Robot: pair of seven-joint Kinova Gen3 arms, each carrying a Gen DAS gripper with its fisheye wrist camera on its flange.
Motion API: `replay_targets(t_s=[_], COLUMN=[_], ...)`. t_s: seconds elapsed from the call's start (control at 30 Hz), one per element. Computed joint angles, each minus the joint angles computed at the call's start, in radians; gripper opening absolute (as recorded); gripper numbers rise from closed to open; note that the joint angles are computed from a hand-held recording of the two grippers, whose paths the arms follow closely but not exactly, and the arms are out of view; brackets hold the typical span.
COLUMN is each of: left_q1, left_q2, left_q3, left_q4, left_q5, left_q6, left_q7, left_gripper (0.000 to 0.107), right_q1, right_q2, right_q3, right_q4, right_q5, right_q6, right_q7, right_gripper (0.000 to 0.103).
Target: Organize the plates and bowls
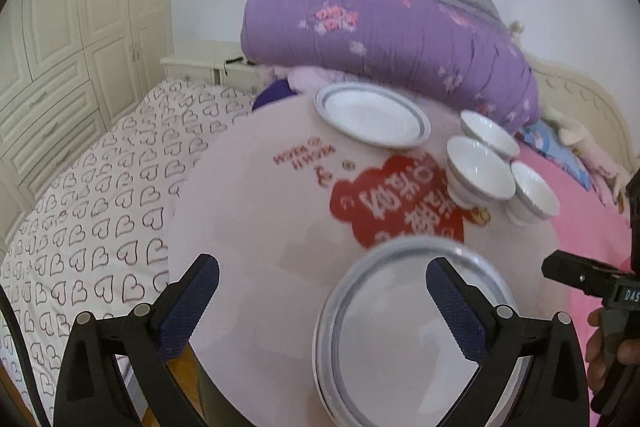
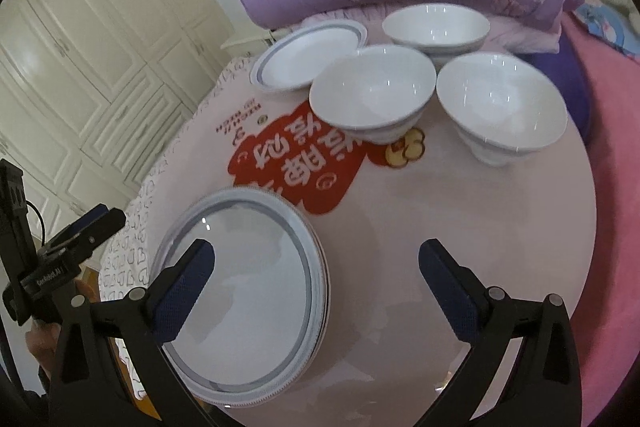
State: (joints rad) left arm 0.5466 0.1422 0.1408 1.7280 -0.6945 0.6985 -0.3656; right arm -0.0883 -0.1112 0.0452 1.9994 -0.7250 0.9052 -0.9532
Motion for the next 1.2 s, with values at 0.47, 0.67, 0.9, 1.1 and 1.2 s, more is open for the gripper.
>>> replay_targets(t_s=[0.47,0.67,0.9,1.1,1.2], left_q1=[-0.128,-0.235,-0.355,-0.388,-0.392], left_q2=[0.072,0.175,0.350,0.529,0.620], left_q3=[-0.041,-0.033,-0.009,-0.029,-0.042], left_q4=[-0.152,-0.307,-0.574,-0.846,-0.985], left_q5=[0.173,0.404,0.643,0.757,0.780], left_q6=[-0.075,-0.070,0.056,0.201,0.262], left_q7=[-0.213,-0.454,-0.682,-0.780,-0.799], left_gripper=[0.102,0.102,0.102,0.102,0.102], right_q1=[0.007,0.031,0.035,0.008,-0.025], right_q2=[0.094,0.222,0.418,0.579,0.648], right_q3=[-0.024,-0.062,-0.130,-0.172,-0.178], right_q4=[-0.214,-0.381,-0.635,-0.850,-0.950], right_q5=[-0.019,0.008,0.106,0.196,0.256], right_q6=[-0.002,0.030,0.099,0.169,0.208], right_q7=[-0.004,-0.058,-0.186,-0.316,-0.372], right_gripper=[0.103,0.103,0.103,0.103,0.103])
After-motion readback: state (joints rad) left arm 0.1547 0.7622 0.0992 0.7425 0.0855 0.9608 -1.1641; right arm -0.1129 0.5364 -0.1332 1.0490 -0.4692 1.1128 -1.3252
